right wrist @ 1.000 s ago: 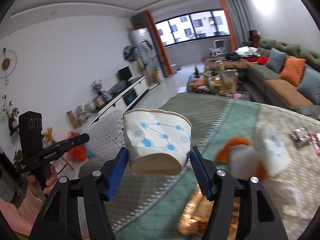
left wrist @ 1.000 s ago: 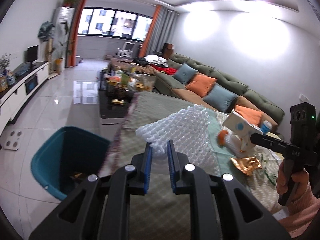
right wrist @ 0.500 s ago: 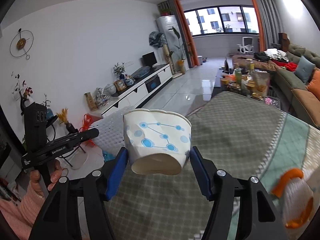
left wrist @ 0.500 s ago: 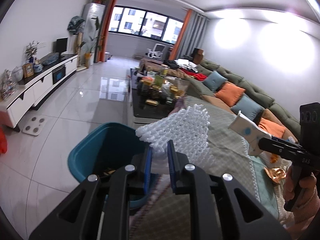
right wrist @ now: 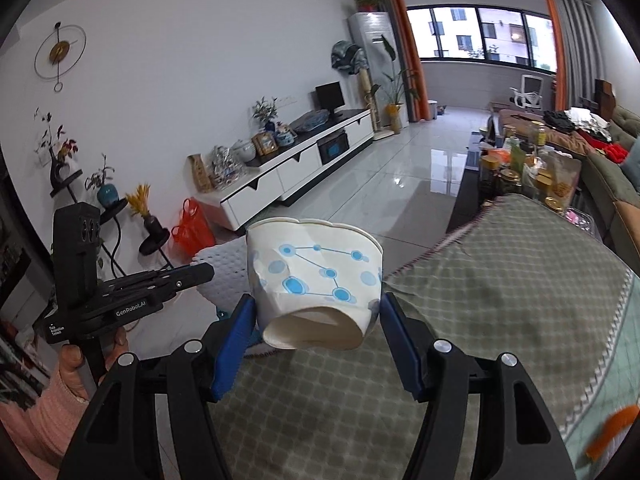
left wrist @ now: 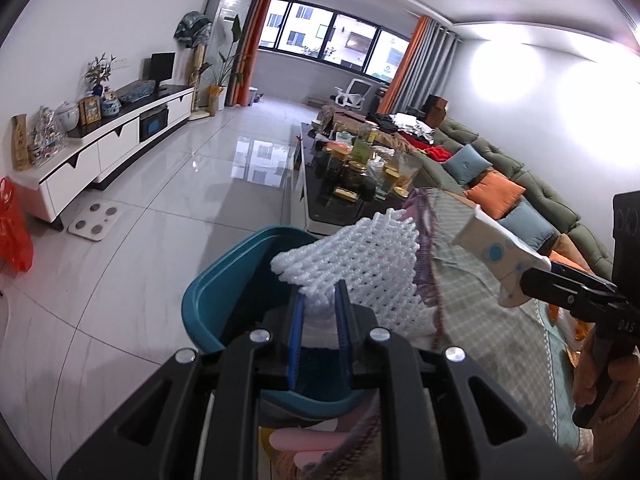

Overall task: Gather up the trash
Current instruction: 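Drop the foam net into the teal bin with the left gripper while the right gripper holds the cup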

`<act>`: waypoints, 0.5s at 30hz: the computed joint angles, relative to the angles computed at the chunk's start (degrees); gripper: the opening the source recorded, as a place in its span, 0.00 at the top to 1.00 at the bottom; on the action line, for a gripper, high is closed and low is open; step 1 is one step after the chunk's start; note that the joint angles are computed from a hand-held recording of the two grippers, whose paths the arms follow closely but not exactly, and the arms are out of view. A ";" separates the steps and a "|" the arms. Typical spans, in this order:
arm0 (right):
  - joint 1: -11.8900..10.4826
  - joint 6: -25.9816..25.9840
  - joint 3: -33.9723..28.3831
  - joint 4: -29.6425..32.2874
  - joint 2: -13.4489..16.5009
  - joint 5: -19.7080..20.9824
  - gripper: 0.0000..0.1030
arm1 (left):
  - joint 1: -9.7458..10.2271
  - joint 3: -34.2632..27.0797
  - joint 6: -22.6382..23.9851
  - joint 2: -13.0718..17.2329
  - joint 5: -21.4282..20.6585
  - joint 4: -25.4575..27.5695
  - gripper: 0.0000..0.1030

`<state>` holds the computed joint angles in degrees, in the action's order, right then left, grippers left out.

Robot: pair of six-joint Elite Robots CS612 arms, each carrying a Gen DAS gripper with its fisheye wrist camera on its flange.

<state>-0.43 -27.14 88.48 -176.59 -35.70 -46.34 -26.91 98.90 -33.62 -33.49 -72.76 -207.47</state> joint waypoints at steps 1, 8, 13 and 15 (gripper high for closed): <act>0.30 -0.35 -0.45 0.76 0.18 -0.24 0.38 | -0.01 -0.20 -0.39 0.06 0.35 0.64 0.84; 2.22 -1.13 -3.93 5.43 1.82 -2.85 0.38 | 0.58 -1.29 -3.49 0.73 1.05 4.58 0.84; 3.42 -1.23 -6.37 8.01 2.85 -4.92 0.38 | 1.11 -2.30 -5.02 1.22 1.28 8.28 0.84; 3.93 -1.54 -7.04 8.76 3.21 -6.01 0.38 | 1.33 -2.68 -5.41 1.49 0.98 9.18 0.83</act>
<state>3.50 -28.68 81.44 -167.83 -32.49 -52.35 -25.58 96.22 -39.02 -32.00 -71.79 -198.28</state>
